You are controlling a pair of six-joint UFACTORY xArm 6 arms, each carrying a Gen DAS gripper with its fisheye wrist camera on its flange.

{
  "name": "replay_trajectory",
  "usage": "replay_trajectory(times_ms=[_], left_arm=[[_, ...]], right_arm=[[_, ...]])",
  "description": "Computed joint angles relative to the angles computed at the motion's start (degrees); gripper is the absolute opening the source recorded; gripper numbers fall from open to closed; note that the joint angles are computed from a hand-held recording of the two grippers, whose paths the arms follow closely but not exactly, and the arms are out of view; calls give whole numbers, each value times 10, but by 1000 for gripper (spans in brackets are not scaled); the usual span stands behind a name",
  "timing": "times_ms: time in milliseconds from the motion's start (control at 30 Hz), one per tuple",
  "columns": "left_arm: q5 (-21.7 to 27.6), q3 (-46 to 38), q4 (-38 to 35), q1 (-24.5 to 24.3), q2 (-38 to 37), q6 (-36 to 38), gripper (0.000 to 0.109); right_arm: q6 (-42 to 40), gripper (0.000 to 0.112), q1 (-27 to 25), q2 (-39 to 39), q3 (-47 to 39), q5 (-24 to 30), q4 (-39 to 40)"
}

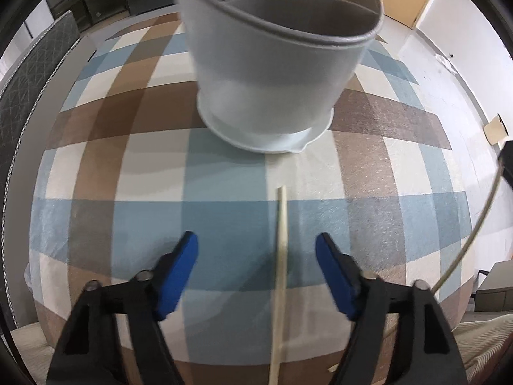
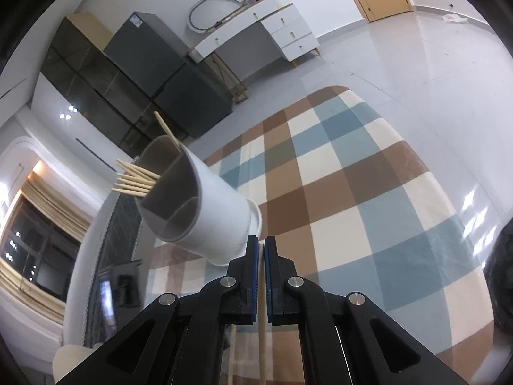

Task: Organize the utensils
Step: 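Carry the chopstick with the right tool up over the caddy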

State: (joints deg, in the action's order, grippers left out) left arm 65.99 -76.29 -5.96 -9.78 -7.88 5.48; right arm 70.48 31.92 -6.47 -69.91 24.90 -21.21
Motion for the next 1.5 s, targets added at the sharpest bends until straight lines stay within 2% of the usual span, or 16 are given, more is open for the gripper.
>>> replay_trajectory(times_ms=[67,133,267,400,467,700,1033,1167,1333,1500], left_arm=[[12,-12,4,-7,13,4,36],[-5,-7,18,-17,13,4,36],[-5,-20,15,-19,25,-4,34],[0,-34,24,-24,35,-8,8],[6,-40,18,-24,37,-9,1],[-4,-40,-24,-16,31,1,0],[-96,10,-147,25,-76,46,0],[-108,31,-170,33,-120,65,0],[-150,75,-195,31,-164,105,0],[-141,98,-220,60,-189,143,0]], right_arm=[[-3,3,-2,0,1,-7,3],[-2,3,-2,-3,3,-10,1],[-2,3,-1,-6,4,-9,-2],[3,3,0,-5,2,-3,-9],[4,3,1,-5,1,0,-11],[23,3,7,-18,-1,23,-53],[62,3,38,-38,-7,48,-137],[75,3,55,-43,-15,69,-173],[81,3,78,-42,-32,104,-207],[98,3,95,-40,-42,132,-234]])
